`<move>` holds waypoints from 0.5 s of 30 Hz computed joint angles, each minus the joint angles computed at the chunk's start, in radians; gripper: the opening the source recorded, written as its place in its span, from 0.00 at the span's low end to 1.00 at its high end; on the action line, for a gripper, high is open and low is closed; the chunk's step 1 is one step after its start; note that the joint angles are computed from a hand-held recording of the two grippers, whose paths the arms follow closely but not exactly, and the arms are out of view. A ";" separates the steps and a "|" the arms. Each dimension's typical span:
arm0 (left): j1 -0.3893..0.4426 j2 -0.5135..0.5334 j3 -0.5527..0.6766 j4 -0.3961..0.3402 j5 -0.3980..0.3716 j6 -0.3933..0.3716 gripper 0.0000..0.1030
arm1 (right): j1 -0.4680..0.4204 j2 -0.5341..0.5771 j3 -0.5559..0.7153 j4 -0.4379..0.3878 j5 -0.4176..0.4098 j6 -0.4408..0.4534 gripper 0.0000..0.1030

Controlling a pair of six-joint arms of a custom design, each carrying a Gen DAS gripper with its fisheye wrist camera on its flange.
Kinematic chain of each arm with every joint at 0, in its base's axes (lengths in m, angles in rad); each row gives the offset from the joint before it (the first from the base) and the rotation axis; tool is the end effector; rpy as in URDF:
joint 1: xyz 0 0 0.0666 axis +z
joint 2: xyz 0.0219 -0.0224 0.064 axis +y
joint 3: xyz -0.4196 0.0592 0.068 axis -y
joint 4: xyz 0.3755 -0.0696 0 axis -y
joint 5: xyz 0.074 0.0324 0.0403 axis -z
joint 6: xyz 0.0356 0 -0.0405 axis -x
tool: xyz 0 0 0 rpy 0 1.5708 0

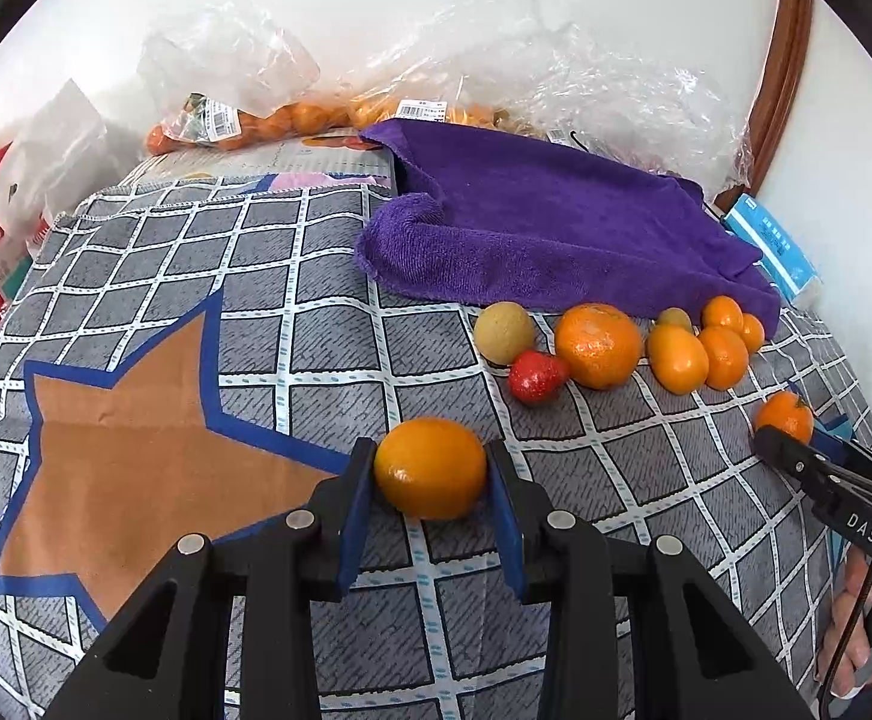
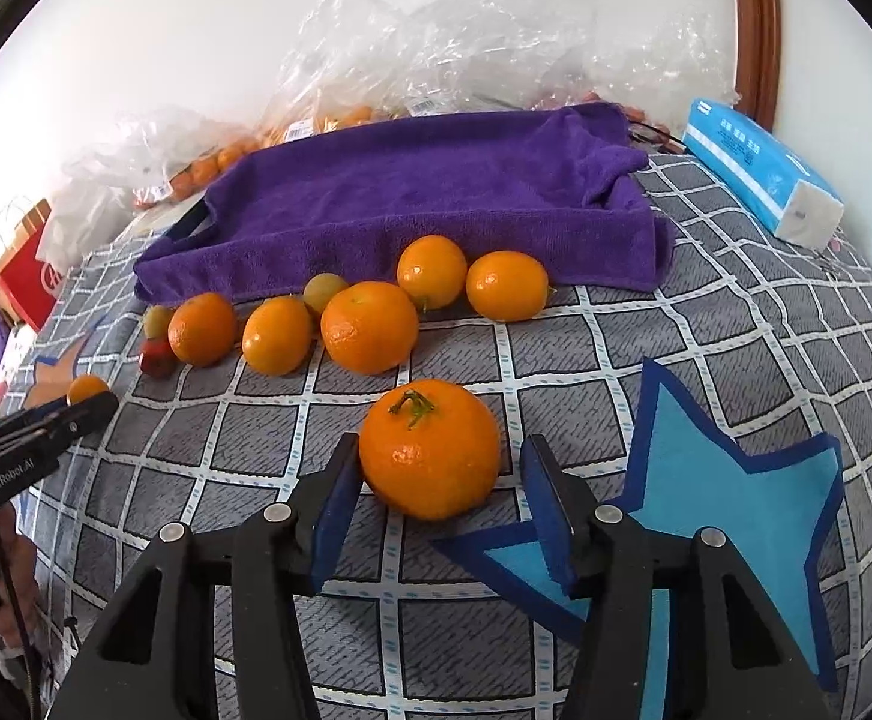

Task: Organize fruits
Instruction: 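Lift both held oranges and carry them toward the purple towel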

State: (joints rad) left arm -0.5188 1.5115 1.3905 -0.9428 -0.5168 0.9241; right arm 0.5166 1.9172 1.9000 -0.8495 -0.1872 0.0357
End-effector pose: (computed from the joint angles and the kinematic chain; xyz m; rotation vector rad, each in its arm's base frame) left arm 0.4327 -0.2273 0.4163 -0.6520 2.3464 0.0664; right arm 0.5831 0.3384 0.4125 -0.7540 2.3488 0.4404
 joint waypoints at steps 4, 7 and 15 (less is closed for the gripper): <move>0.001 -0.010 -0.013 0.019 0.009 0.009 0.33 | 0.005 0.003 0.005 -0.007 0.017 0.009 0.52; 0.004 -0.019 -0.027 0.040 0.018 0.012 0.32 | 0.005 0.002 0.004 -0.006 0.014 0.006 0.52; 0.008 -0.044 -0.059 0.089 0.035 0.013 0.32 | 0.007 -0.016 -0.026 0.031 0.027 0.007 0.42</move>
